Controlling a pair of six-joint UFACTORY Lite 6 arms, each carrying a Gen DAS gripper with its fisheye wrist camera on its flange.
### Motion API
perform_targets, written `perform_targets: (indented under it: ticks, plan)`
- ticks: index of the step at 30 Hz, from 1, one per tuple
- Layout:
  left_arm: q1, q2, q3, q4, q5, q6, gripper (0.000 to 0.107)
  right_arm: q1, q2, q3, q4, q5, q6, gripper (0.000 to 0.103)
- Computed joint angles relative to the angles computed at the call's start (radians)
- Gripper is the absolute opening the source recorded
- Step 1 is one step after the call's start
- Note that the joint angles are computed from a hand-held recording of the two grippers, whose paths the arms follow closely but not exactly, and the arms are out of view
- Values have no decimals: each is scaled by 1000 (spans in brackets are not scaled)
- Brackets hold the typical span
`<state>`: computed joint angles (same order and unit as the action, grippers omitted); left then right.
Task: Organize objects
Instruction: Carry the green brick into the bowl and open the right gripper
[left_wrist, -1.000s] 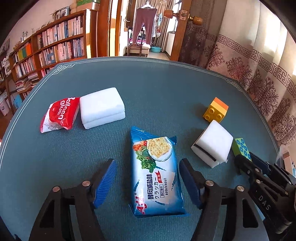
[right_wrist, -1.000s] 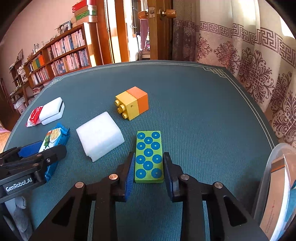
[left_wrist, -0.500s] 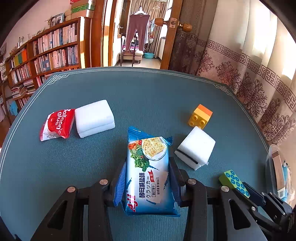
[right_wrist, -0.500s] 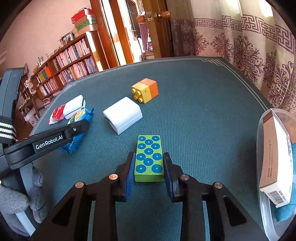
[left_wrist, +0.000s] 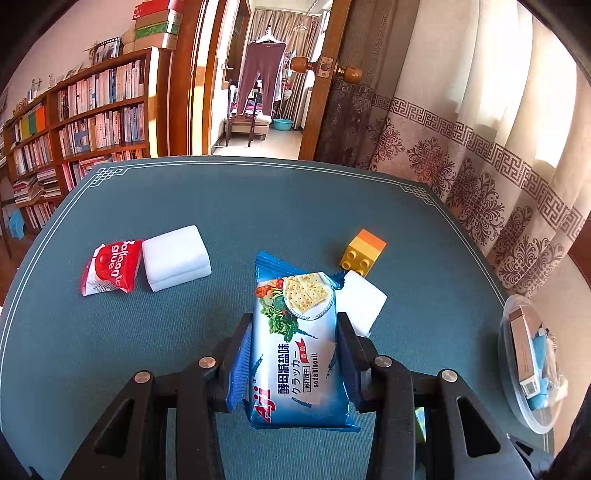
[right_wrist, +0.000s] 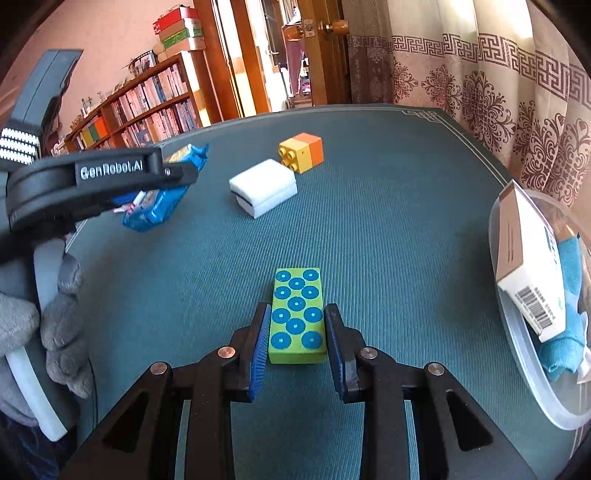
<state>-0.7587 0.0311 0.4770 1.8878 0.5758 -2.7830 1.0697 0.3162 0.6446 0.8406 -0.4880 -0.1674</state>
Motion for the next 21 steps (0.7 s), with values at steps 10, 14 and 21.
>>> perform_targets:
  ticks: [10,14,21]
  plan:
    - [-48,-8,16,-38,11,35,45,71,63,41,182,-68,-163,38]
    - [-59,-7,22,-42,9,40,45,63,84,75,213,-65,-202,37]
    - [-91,-16,28,-52,17,48,45,71,16,4,163,-67,-101,30]
